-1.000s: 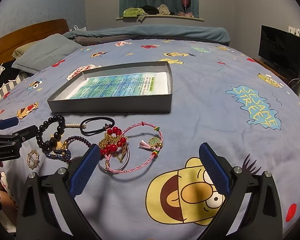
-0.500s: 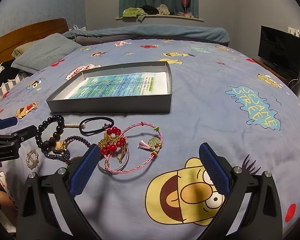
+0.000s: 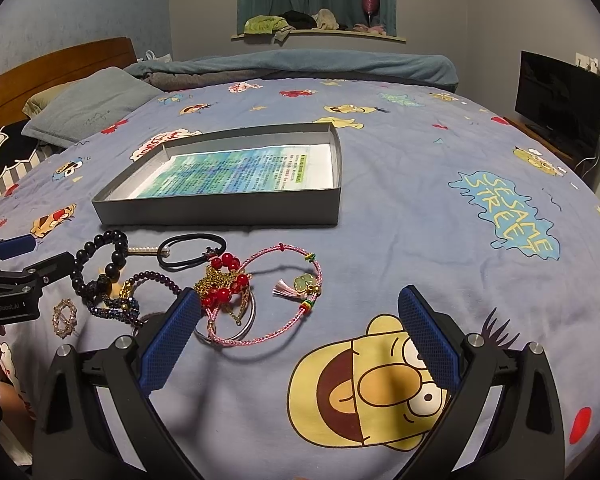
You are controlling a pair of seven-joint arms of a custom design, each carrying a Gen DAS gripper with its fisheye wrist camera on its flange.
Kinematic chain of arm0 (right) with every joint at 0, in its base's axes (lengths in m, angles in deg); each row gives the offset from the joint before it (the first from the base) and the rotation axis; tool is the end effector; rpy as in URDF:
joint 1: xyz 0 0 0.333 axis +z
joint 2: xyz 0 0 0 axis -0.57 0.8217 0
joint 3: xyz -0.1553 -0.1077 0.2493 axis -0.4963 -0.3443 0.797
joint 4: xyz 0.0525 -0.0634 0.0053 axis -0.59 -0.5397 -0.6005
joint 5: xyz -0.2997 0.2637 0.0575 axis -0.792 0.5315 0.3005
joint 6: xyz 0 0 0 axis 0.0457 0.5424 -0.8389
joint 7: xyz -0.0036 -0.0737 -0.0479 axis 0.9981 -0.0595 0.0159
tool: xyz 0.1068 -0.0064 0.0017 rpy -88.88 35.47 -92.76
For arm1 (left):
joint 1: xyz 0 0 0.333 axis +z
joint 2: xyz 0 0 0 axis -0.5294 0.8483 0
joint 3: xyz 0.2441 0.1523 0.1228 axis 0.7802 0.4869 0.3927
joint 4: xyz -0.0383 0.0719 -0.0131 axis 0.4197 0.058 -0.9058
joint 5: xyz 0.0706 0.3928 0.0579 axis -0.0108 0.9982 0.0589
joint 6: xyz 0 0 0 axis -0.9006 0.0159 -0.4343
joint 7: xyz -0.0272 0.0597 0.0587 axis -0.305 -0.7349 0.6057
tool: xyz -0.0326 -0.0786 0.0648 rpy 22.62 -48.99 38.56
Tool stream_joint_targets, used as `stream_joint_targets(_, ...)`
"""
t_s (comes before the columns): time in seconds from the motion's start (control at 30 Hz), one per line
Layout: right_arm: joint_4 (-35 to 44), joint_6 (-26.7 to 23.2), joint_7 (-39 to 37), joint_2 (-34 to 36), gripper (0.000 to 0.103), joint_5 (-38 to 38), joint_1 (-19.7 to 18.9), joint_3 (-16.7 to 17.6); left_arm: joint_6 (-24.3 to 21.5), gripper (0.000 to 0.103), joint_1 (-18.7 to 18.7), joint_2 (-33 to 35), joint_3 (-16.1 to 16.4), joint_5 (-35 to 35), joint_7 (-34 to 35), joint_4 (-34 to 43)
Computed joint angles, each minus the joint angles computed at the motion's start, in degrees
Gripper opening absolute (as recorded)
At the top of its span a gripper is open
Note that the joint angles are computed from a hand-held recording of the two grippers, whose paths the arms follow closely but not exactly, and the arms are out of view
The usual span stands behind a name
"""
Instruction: Organize jewelry
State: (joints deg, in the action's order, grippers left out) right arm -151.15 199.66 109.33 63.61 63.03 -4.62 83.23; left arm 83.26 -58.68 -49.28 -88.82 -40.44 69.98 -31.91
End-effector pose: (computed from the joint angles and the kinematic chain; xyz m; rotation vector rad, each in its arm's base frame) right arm 0.6394 0.3818 0.4859 -1.9211 1.3052 -0.5865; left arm 0.5843 -0.3766 0.4917 -1.8997 1.5416 -0.5550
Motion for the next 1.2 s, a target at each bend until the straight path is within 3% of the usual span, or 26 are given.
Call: stream_joint_targets(1.2, 1.24, -0.92, -1.66, 0.92, 0.098, 1.39, -0.69, 0.98, 1.15, 0.098, 0.31, 0.02, 0.08, -0.38, 1.82, -0.55)
